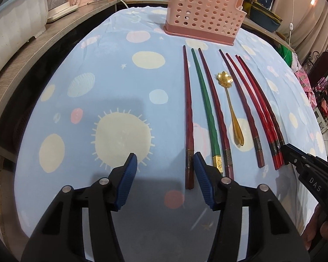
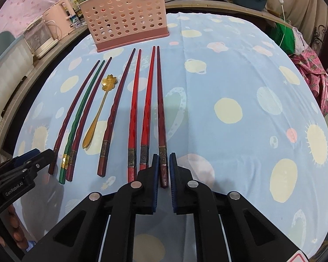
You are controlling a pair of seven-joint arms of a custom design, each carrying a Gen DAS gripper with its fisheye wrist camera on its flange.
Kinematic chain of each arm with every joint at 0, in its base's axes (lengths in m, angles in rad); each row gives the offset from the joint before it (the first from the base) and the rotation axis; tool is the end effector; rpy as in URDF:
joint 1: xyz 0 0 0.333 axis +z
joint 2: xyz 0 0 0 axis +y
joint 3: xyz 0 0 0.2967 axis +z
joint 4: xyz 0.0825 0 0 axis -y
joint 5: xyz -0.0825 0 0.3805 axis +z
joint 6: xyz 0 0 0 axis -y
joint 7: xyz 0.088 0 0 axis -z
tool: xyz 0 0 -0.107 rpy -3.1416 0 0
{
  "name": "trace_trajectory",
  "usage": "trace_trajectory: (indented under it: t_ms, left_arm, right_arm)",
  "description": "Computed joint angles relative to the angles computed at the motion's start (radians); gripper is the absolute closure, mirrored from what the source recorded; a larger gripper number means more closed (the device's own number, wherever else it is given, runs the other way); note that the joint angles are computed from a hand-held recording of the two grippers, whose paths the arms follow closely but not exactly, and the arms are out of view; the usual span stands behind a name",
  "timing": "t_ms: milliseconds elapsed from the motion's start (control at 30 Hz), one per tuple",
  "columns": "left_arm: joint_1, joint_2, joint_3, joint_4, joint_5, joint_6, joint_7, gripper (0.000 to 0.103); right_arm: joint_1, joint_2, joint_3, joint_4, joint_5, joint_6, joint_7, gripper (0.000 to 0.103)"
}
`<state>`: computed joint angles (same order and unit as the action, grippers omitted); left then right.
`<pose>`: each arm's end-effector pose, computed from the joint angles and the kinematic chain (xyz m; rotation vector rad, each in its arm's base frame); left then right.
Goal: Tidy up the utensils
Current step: 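Grasp a red chopstick with the right gripper while the left grasps a dark red chopstick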
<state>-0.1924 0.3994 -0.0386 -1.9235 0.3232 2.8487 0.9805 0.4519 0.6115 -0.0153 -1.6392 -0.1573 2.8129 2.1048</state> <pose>0.6328 -0.1643 0.3246 -2.0156 1.8575 -0.6006 0.6455 0.3116 0.3094 -1.8869 1.8088 -0.3495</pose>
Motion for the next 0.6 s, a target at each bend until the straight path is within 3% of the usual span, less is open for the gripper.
trace_trajectory:
  t_ms: [167,400,600]
  left_arm:
    - [0.004,0.004,-0.007,0.002,-0.011,0.001,0.015,0.053]
    - [0.003,0.008,-0.011,0.002,-0.018,0.008,0.036,0.072]
    - [0.045,0.006,-0.058,-0.008,-0.100,0.022,0.112,0.093]
  right_arm:
    - [0.002,0.000,-0.002,-0.004,-0.001,0.006,0.001,0.094]
    - [0.004,0.000,-0.005,-0.008,-0.003,0.014,0.001,0.095]
    - [0.000,-0.003,0.000,-0.015,0.001,0.025,-0.006,0.096]
